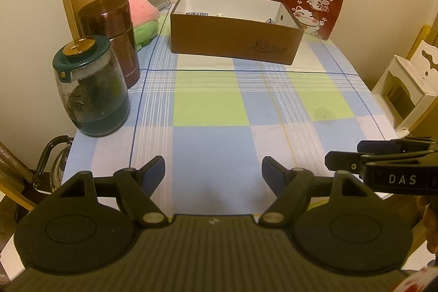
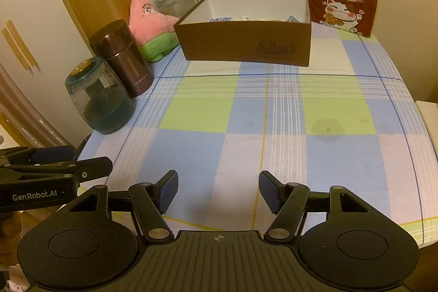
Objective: Organize rigid objects
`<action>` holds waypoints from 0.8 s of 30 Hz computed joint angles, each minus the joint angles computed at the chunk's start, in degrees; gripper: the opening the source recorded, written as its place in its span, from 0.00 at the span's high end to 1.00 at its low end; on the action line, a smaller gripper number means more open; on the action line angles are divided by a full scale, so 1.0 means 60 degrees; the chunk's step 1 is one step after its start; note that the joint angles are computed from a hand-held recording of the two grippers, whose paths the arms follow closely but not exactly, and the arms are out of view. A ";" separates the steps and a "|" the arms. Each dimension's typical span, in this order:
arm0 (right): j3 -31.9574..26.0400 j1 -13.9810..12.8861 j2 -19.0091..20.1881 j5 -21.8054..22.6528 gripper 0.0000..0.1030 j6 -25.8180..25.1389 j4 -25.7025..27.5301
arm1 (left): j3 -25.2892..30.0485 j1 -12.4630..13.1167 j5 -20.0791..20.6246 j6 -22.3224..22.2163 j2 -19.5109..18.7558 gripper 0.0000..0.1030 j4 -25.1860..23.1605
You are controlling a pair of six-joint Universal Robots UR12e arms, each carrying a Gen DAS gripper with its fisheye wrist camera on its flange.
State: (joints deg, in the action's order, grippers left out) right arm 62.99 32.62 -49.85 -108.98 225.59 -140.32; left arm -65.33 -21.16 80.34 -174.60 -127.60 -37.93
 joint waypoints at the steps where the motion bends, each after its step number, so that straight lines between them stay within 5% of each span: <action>1: -0.0005 0.0001 0.0003 0.0001 0.37 0.0000 -0.0002 | 0.0008 -0.0004 0.0003 0.0003 -0.0004 0.26 -0.0002; 24: 0.0081 0.0027 -0.0051 -0.0078 0.37 -0.0022 -0.0053 | -0.0041 0.0018 -0.0128 0.0132 0.0018 0.26 0.0104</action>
State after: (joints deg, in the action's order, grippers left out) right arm 63.47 32.78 -50.16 -109.45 225.45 -140.63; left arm -65.57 -21.05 79.57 -173.81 -127.49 -37.31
